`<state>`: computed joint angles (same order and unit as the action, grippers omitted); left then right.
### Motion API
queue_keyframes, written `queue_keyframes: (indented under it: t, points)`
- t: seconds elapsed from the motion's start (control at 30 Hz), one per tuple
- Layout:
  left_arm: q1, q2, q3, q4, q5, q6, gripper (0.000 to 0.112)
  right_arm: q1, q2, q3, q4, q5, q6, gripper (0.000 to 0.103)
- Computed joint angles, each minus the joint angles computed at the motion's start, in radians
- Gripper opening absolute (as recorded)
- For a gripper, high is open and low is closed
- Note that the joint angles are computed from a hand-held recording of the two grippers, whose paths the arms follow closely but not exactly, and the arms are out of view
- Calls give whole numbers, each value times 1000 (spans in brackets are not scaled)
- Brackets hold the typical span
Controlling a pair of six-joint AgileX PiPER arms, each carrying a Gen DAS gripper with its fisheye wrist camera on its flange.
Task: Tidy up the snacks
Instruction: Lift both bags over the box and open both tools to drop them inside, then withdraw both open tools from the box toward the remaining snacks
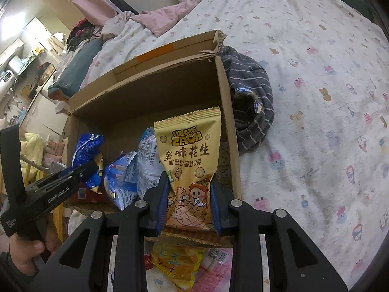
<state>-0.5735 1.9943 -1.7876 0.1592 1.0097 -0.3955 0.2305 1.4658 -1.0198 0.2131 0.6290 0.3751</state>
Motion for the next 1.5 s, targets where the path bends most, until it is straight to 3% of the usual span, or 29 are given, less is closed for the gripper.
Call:
queue_keyframes:
  t: [0.4, 0.47, 0.57, 0.73, 0.9, 0.97, 1.5]
  points:
    - [-2, 7, -32, -11, 3, 32, 25, -9, -2, -1, 19, 11, -27, 32]
    - [-4, 3, -28, 8, 2, 14, 47, -9, -1, -2, 23, 12, -31, 34]
    - [-1, -11, -11, 5, -18, 10, 69, -10, 3, -2, 43, 12, -44, 35]
    - [-4, -17, -6, 3, -21, 16, 70, 0, -3, -1, 34, 3, -41, 35]
    - [0, -25, 1, 7, -26, 6, 70, -10, -12, 6, 49, -8, -35, 57]
    - [2, -28, 5, 3, -29, 5, 70, -15, -21, 11, 58, -19, -40, 71]
    - [-22, -102, 71, 36, -44, -13, 70, 2, -51, 7, 58, -33, -49, 72]
